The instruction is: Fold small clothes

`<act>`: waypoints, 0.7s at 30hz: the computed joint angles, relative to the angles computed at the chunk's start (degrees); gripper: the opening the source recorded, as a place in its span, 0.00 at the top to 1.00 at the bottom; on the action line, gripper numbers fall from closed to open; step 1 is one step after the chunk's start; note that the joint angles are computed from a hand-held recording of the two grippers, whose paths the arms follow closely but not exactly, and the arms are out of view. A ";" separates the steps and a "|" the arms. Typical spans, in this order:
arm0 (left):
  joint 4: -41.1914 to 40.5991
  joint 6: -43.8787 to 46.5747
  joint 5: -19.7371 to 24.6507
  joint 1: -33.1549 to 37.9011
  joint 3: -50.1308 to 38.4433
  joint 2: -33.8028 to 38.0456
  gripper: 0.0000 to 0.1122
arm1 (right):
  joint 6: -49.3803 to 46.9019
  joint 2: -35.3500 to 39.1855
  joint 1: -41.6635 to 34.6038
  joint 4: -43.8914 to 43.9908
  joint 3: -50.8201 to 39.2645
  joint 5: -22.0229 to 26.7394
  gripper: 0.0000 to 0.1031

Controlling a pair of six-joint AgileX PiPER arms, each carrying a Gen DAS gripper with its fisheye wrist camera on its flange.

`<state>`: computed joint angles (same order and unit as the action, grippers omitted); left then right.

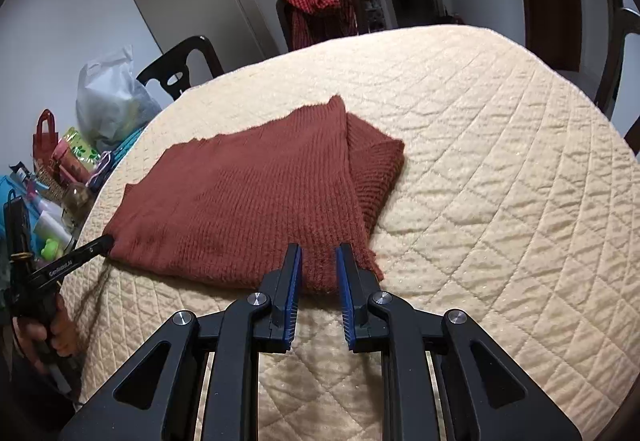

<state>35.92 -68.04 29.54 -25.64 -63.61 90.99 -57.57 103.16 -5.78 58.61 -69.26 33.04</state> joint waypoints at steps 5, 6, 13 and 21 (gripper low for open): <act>-1.31 0.33 -0.58 1.01 0.13 1.22 0.89 | 1.31 1.51 -0.04 -0.93 -0.48 -0.50 0.84; -1.22 0.32 -0.37 0.95 0.01 1.33 0.89 | 0.85 1.41 -0.03 -0.62 -0.27 -0.71 0.84; -0.58 0.06 0.06 0.88 -0.20 1.65 0.89 | 1.90 1.66 0.25 -1.71 -0.84 -0.83 0.84; -0.63 0.97 4.39 -0.79 -1.89 1.46 0.89 | 3.73 -0.02 0.55 -4.10 -0.61 0.25 0.81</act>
